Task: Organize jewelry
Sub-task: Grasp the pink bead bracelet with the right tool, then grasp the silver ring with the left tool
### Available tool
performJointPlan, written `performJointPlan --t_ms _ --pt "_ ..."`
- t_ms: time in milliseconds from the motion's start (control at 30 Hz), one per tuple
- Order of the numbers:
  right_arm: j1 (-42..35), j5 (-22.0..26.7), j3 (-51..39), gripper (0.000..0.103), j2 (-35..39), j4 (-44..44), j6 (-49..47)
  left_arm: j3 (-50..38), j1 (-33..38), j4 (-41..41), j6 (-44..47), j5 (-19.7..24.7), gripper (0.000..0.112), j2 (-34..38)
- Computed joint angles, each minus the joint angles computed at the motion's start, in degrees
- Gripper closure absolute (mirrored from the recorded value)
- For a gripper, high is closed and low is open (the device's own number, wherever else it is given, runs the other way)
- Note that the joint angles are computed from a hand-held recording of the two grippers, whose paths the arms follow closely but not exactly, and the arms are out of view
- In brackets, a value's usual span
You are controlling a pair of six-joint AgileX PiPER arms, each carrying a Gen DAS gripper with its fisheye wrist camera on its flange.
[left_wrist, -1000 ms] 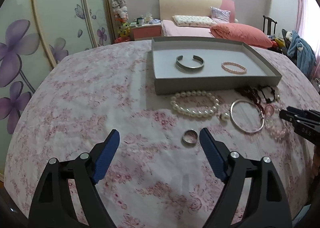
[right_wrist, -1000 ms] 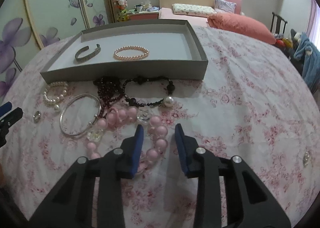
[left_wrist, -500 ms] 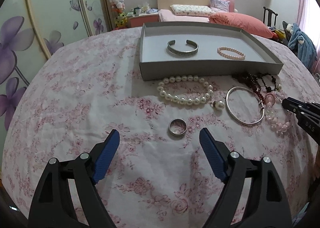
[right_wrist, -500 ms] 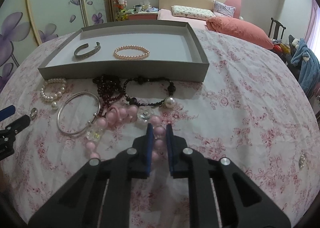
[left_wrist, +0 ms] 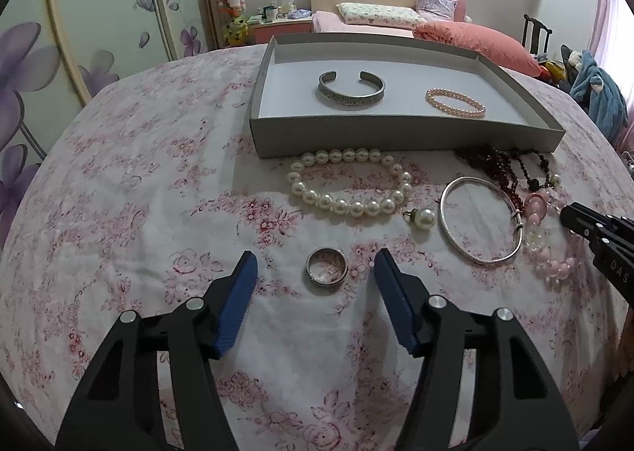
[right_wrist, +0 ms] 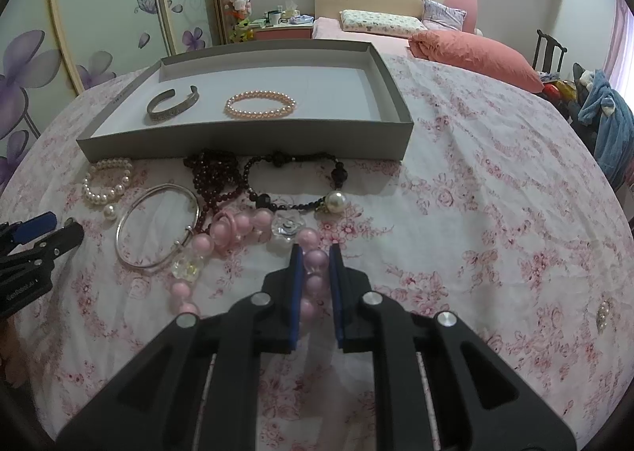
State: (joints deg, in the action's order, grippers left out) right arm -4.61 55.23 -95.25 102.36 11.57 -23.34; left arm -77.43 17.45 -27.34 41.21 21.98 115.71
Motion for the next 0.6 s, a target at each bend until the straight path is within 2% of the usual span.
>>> performJointPlan --t_ms 600 --pt "-3.1 2.2 -1.2 0.09 0.6 5.3 -2.0 -0.3 0.9 -2.5 2.4 0.7 0.082 -0.1"
